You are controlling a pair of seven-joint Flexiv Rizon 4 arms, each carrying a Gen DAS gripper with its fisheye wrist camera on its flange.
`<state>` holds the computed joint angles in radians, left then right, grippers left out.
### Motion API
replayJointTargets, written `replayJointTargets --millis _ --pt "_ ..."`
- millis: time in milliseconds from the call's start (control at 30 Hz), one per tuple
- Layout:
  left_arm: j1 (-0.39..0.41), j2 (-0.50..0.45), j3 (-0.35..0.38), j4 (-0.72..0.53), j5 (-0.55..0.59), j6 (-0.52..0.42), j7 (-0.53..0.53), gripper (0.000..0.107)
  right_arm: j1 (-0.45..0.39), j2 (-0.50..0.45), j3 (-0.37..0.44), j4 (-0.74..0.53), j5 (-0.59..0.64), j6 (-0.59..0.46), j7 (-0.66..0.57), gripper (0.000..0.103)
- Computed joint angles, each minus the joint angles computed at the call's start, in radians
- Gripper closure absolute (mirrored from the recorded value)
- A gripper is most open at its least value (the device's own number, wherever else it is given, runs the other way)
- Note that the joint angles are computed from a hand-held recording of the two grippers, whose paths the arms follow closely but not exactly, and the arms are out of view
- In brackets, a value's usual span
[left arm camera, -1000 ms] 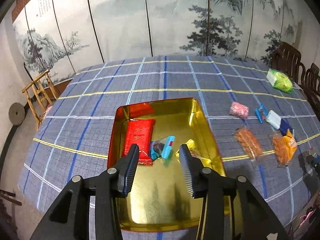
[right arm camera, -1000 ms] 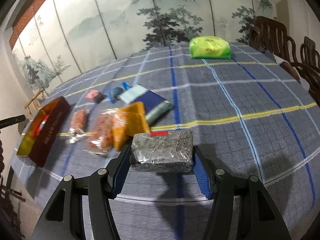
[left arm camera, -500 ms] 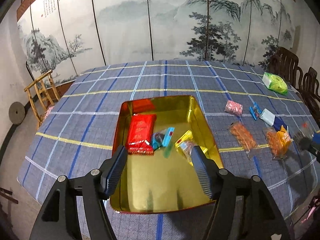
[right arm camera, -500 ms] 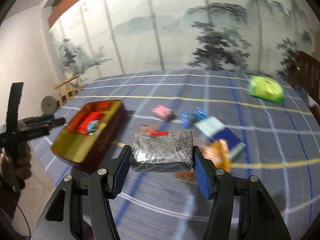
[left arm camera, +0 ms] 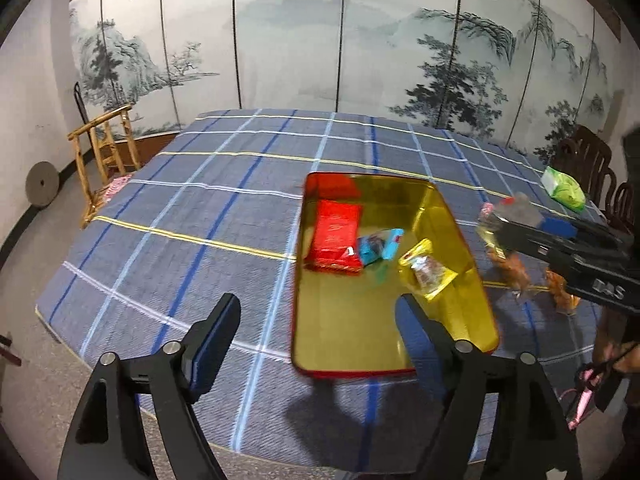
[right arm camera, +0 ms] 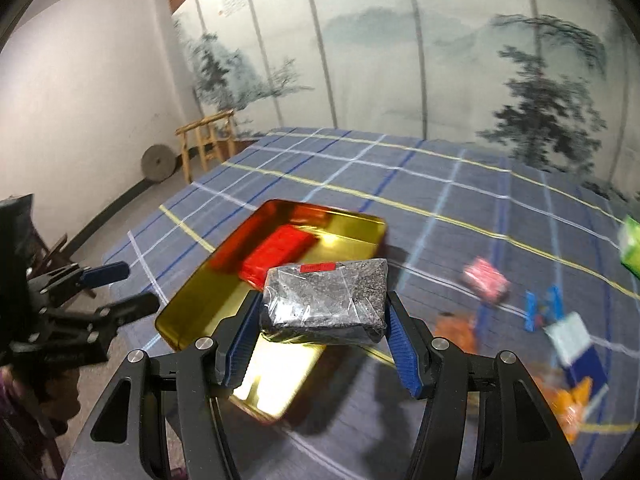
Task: Organize snacks
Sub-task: 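Lower the foil-wrapped block into the tin and open the right gripper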
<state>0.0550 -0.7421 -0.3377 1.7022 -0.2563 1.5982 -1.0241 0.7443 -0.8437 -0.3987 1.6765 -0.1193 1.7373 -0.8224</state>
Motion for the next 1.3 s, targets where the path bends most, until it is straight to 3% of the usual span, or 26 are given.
replayJointTargets --millis 300,567,767,900,1200,1300 --pt "-0.014 0.015 0.029 0.017 0.019 0.006 -0.001 0.027 -0.203 -0.124 0.226 -0.311 -0.165 -0.233 -0.02 0.043" --pt "-0.041 0.014 0.064 0.011 0.03 0.005 -0.004 0.021 -0.302 -0.229 0.359 -0.54 -0.217 -0.441 -0.038 0.043" --pt "-0.055 0.013 0.087 0.003 0.024 -0.023 -0.005 0.015 -0.325 -0.298 0.405 -0.681 -0.202 -0.551 -0.074 0.043" --pt "-0.034 0.015 0.061 0.011 0.02 -0.024 0.016 0.009 -0.329 -0.338 0.418 -0.759 -0.183 -0.611 -0.099 0.043" --pt "-0.14 0.014 0.197 -0.026 0.036 -0.074 -0.022 0.005 -0.326 -0.392 0.42 -0.858 -0.15 -0.679 -0.133 0.043" --pt "-0.106 0.015 0.15 0.006 0.047 0.007 -0.012 0.005 -0.324 -0.405 0.42 -0.885 -0.143 -0.695 -0.14 0.043"
